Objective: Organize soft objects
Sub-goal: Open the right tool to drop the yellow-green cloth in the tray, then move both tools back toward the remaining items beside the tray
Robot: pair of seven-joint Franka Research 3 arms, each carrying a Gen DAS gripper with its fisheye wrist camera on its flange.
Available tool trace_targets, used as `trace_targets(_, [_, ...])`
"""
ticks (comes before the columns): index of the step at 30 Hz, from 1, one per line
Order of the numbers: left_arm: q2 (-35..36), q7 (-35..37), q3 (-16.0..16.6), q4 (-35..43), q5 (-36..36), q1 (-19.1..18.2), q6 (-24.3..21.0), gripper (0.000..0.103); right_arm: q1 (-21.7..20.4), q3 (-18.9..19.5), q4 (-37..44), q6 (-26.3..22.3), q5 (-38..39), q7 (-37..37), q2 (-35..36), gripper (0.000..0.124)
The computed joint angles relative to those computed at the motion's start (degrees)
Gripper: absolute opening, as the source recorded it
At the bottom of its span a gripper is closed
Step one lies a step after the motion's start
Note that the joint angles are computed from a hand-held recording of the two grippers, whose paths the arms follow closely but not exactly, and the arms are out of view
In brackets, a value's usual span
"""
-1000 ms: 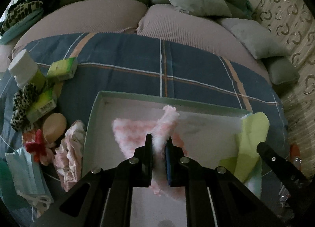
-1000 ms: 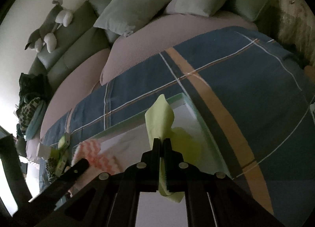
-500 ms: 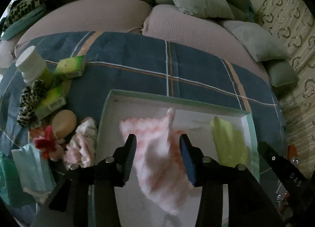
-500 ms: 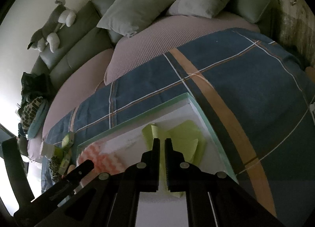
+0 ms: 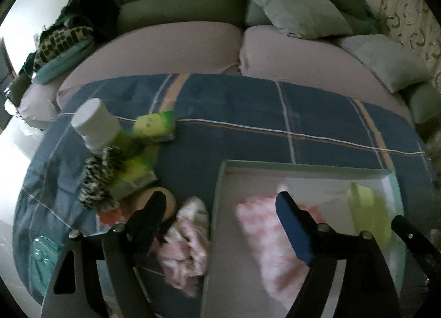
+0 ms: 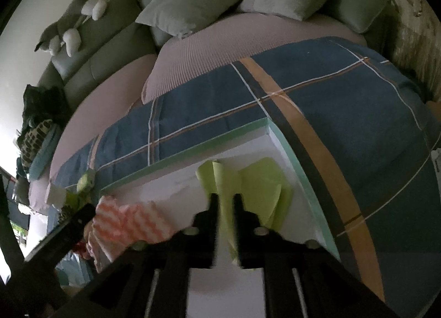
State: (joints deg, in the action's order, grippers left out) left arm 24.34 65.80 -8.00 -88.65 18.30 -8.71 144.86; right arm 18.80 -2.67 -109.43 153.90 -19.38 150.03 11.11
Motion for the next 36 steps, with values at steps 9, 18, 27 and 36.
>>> trace_targets(9, [-0.4, -2.5, 0.7, 0.0, -0.2, 1.0, -0.3, 0.095, 0.8, -0.1, 1.0, -1.1, -3.0, 0.1, 0.2, 0.082])
trace_targets(18, [-3.0, -1.6, 0.3, -2.8, -2.1, 2.6, 1.9, 0.1, 1.6, -0.7, 0.5, 1.2, -10.7, 6.0, -0.8, 0.103])
trace_targets(27, [-8.3, 3.3, 0.2, -9.0, -5.8, 5.9, 4.9, 0.1, 2.0, 0.5, 1.5, 3.5, -9.2, 2.5, -0.2, 0.103])
trace_targets(36, [-11.3, -1.3, 2.7, -12.7, -3.9, 8.8, 5.5, 0.1, 5.6, -0.2, 5.1, 6.9, -11.4, 2.3, 1.7, 0.103])
